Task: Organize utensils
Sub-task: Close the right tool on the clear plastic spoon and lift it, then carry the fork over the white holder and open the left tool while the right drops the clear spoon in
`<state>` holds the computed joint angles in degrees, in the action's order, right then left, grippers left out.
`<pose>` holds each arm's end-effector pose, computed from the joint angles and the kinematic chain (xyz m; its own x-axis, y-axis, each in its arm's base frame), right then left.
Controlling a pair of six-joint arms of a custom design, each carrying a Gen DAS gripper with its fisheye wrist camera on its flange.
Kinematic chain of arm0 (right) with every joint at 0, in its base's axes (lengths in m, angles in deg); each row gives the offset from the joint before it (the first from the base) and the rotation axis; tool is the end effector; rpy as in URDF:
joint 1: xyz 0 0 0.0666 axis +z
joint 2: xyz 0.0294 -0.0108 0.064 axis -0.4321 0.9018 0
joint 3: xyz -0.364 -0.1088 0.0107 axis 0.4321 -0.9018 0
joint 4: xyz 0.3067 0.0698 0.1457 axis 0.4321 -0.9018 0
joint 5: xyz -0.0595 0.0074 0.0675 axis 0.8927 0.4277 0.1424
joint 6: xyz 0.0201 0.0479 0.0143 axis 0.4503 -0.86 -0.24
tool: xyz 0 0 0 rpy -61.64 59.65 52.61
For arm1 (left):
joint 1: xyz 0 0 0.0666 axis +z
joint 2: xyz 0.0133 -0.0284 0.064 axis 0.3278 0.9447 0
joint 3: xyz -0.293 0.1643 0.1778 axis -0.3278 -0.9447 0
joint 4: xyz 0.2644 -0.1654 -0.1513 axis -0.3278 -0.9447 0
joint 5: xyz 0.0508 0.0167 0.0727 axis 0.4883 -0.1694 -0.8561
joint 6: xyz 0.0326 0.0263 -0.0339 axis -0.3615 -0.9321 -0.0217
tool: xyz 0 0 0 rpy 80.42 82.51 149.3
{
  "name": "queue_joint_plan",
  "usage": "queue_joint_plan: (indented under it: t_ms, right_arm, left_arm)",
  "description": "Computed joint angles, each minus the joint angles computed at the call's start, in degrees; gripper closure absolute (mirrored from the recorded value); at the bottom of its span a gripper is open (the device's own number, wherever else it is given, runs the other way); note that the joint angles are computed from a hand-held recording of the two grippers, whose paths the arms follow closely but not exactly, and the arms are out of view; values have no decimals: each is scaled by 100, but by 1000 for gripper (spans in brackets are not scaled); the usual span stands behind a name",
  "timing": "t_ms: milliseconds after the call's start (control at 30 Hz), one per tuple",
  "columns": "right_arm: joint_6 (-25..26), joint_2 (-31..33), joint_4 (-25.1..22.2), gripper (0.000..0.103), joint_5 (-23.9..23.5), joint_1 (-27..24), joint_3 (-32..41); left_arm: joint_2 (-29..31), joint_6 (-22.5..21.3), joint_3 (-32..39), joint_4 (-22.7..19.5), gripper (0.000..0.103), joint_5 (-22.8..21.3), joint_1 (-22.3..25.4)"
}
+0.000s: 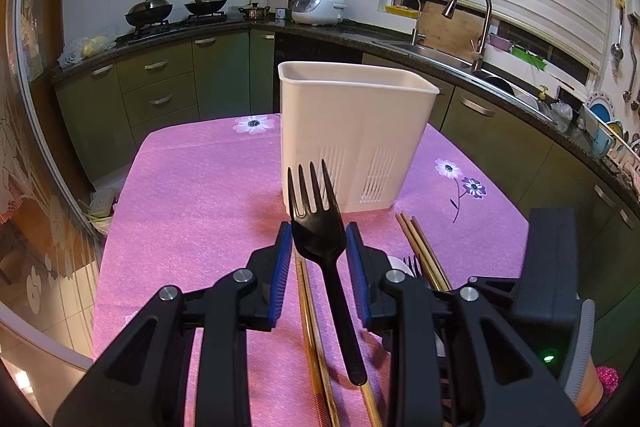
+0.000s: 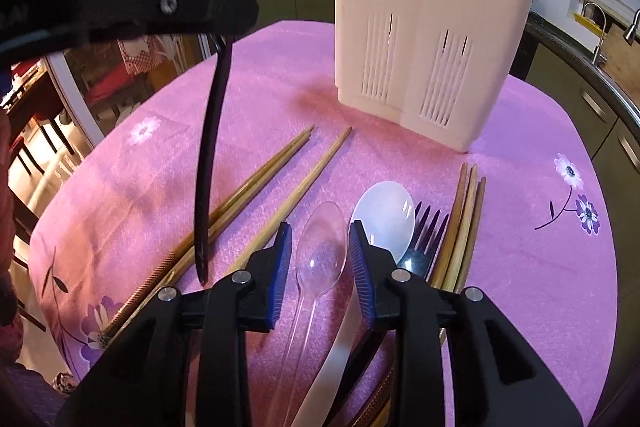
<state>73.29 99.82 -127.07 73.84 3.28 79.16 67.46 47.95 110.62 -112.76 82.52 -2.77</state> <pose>0.4425 0.2450 0.4432 -0.6472 -0.3992 -0.6494 -0.5280 0.8492 0.0042 0.4372 -0.1729 0.5335 -0.6200 0.0728 -0.7812 0.2083 0.9752 -0.0745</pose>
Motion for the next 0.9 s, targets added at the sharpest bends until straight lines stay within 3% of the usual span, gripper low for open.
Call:
queue_joint_plan:
  t_ms: [200,600,900]
  right_arm:
    - [11,-22,119,76,192,62,-61]
    - [-539,-730,958,77,-484,-317,-402]
    - [-799,-1090,1412,77,-775,-553,-371]
  left_arm:
    - [-14,-6,-25,12,77,-1,9]
    - [-18,-107,158,-31,77,100,50]
    - [293,-367,1107,-326,77,140,-16]
